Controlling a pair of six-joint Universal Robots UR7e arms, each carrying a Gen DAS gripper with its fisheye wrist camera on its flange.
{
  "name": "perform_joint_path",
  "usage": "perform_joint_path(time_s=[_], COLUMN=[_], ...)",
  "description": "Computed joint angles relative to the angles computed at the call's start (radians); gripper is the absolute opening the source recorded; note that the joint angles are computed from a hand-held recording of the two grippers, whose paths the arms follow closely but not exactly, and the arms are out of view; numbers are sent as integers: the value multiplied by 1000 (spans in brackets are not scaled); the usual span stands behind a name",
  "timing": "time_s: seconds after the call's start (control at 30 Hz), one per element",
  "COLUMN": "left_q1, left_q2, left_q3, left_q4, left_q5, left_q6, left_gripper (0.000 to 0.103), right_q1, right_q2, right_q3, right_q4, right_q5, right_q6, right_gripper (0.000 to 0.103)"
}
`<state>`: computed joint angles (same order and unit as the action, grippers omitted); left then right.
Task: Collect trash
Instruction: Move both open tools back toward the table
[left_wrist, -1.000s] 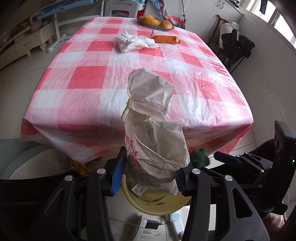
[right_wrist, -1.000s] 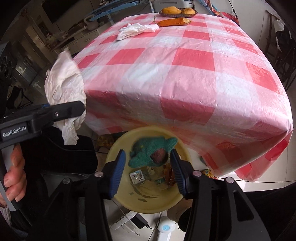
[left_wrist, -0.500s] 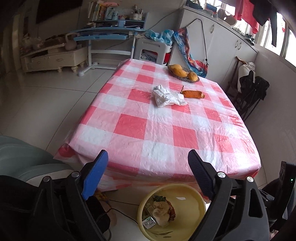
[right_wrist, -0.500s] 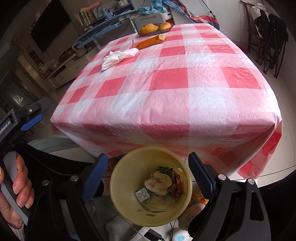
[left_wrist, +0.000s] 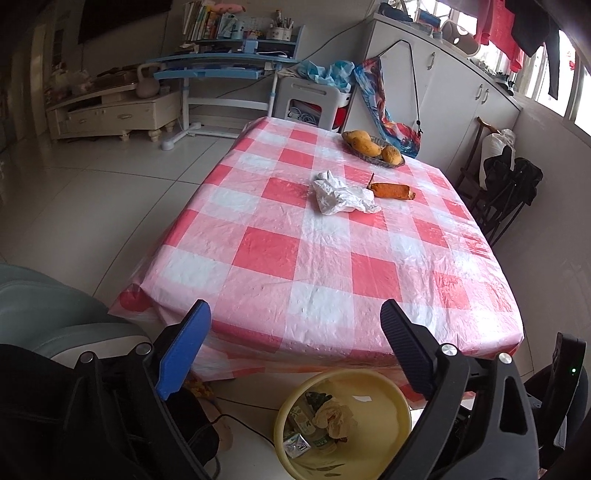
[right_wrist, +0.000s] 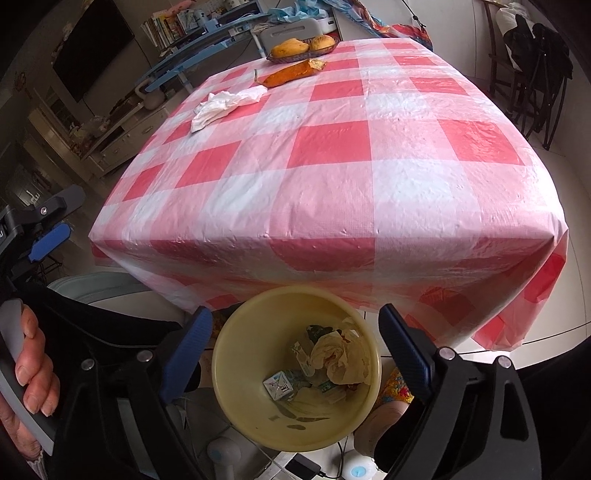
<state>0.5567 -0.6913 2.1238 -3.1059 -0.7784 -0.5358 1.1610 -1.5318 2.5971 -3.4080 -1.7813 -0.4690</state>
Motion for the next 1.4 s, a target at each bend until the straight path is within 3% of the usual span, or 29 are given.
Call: perform_joint_path(time_s=[0.9, 1.07, 1.17, 1.4], left_q1=[2, -6, -17, -26], left_q2=[6, 6, 7, 6], left_q3=[-2, 16, 26, 27], left_q4=[-1, -59, -93, -104], left_q5=[-2, 19, 48, 38], left_q6=[-1, 6, 23, 45], left_gripper=[91, 91, 91, 91], right_q1=[19, 23, 54, 119], right_q2=[31, 16, 6, 0], right_q3=[-4, 0, -1, -46], right_q4=[-28, -34, -58, -52], right_q5=[-44, -22, -8, 5], right_q6=[-18, -14, -30, -106], right_gripper=[89, 89, 89, 90])
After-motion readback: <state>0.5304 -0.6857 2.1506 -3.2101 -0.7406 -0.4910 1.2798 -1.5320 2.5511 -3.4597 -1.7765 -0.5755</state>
